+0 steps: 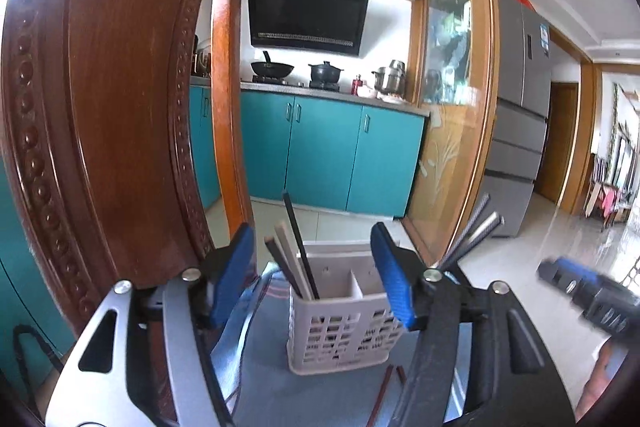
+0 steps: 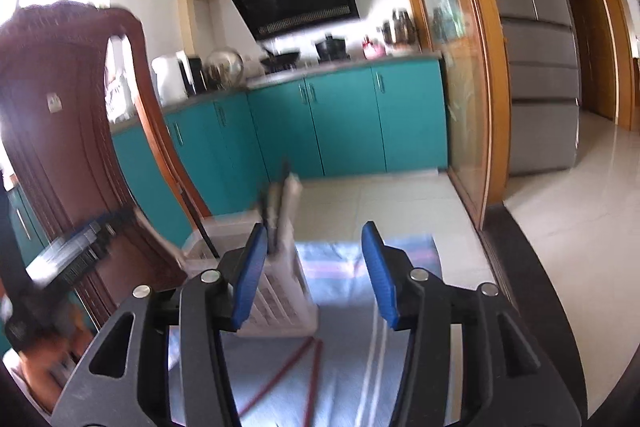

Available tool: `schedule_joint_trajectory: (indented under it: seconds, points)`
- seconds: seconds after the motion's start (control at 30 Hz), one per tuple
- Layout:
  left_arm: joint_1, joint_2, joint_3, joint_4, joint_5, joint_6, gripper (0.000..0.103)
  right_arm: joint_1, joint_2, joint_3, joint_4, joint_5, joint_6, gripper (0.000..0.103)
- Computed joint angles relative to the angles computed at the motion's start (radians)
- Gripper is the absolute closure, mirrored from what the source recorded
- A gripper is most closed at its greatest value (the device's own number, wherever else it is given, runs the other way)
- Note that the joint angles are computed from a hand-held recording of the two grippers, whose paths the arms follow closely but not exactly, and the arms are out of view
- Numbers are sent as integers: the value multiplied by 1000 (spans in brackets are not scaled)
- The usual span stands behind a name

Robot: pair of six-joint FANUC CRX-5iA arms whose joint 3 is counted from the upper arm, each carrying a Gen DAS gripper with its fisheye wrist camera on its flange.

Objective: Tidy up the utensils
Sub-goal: 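Move both open tools back toward the reddish chopsticks on the cloth, then grasp a reddish chopstick with the right tool while the left tool grasps another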

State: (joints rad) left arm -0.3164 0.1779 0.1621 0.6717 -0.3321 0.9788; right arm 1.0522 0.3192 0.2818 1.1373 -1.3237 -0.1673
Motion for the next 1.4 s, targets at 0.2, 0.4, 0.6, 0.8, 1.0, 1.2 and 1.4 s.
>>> schedule_joint_trajectory:
  seconds: [0.2, 0.4, 0.6, 0.8, 1.0, 1.2, 1.4]
  points:
    - [16, -9, 12, -96, -95, 64, 37, -26, 86, 148, -313, -53, 170, 54]
    - [17, -10, 21, -145, -140, 77, 33, -65, 241, 370, -538, -158, 357, 54]
    - [20, 4, 53, -181, -183, 95, 31, -89, 336, 487, -639, -235, 414, 54]
    - [24, 15, 79, -223, -215, 119, 30, -94, 348, 493, -658, -239, 411, 65]
    - [20, 19, 89, -249, -231, 132, 29, -91, 337, 487, -664, -244, 397, 95]
    - [15, 38, 116, -273, -260, 134, 28, -108, 279, 418, -680, -254, 301, 97]
    - [2, 71, 167, -315, -319, 157, 27, -119, 201, 309, -688, -162, 220, 96]
